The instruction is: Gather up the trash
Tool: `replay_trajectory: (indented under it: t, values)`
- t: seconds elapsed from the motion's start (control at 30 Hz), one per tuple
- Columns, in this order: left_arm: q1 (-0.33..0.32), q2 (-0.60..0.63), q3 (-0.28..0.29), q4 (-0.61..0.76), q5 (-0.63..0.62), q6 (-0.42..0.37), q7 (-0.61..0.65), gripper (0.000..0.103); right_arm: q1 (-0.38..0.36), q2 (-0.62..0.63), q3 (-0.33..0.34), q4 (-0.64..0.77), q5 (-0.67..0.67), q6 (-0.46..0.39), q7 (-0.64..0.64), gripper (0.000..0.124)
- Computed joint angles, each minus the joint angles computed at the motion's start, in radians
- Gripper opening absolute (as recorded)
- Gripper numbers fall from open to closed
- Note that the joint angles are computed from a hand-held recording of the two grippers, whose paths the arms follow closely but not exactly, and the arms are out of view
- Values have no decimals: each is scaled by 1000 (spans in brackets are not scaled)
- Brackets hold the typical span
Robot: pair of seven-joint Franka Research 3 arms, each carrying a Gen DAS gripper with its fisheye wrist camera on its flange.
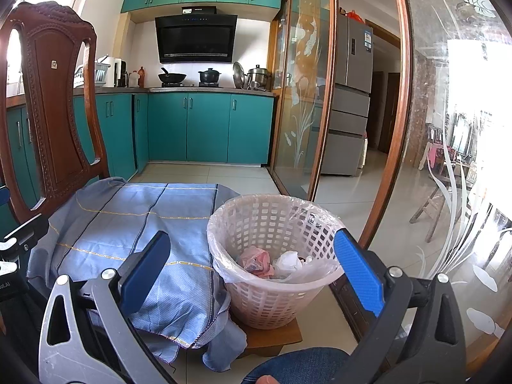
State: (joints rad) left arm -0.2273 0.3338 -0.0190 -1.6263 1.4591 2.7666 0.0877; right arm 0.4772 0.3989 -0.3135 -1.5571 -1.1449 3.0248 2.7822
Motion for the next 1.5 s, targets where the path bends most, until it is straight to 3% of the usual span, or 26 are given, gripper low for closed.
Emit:
replay_trajectory:
  t: [0.7,1.2,1.5]
  values:
    - [-4,-7,-8,-7,12,-27,6,100,4,-1,-7,-5,-7,7,5,100]
    - [21,-17,-7,-28,-40,45,22,100,-18,-33,44,-31,64,-47,-95,100]
    - [8,-9,-3,-20,-48,25,26,100,-38,-34,61,-43,149,-29,-166,100]
